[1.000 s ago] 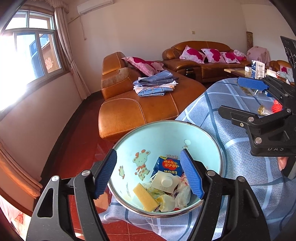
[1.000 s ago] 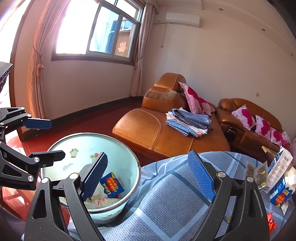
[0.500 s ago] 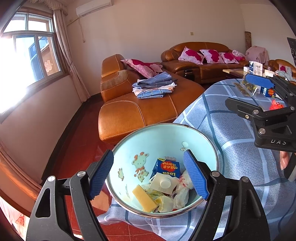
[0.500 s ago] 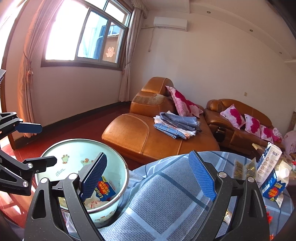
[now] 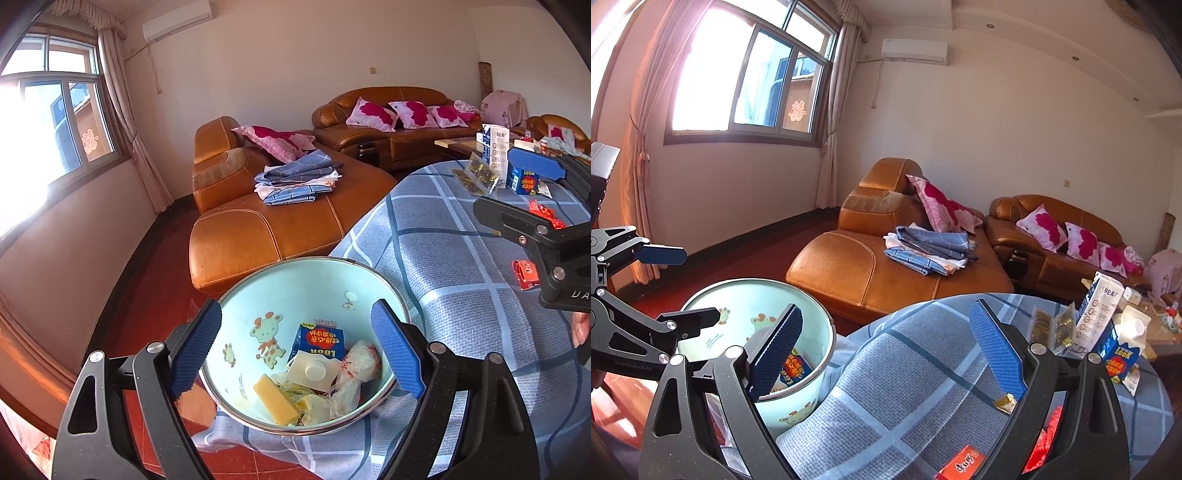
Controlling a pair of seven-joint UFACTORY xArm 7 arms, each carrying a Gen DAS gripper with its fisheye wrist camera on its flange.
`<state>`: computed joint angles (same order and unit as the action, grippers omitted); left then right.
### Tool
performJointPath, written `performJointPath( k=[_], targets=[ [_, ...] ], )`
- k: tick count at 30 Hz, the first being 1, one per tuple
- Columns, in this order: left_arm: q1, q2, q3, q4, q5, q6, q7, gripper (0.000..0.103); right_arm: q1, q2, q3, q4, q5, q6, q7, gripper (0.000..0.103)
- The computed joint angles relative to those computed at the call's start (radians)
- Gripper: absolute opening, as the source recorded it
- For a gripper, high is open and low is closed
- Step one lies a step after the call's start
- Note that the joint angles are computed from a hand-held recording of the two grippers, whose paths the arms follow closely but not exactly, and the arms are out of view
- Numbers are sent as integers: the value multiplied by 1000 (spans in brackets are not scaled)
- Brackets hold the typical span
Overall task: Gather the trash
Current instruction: 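Move both tools back over the table toward the red items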
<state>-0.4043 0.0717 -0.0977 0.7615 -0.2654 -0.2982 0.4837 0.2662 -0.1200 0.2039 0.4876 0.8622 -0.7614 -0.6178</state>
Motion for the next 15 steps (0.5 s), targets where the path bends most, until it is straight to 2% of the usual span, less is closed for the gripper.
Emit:
performJointPath(
  k=[2, 7, 9, 11, 14, 15],
  targets=[
    [1, -3, -4, -2, 4, 0, -5, 85, 0, -22, 6, -5, 39, 5, -28, 91],
    [17, -11, -34, -17, 71, -5, -60, 86, 11, -108, 54, -51, 274, -27, -160, 91],
    [30, -11, -53, -23, 131, -6, -109, 86, 18, -149, 60, -91, 363, -62, -183, 91],
    [13, -7, -61, -23, 144, -3, -113, 86, 28, -194, 59, -130, 454, -86, -205, 91],
    [18, 0, -93, -21, 233, 3, -179, 86, 51, -252, 46, -183, 576, -122, -212, 91],
    [1, 0, -93, -22, 233, 4, -175, 86, 59, -270, 40, -198, 613, -131, -214, 91]
  ],
)
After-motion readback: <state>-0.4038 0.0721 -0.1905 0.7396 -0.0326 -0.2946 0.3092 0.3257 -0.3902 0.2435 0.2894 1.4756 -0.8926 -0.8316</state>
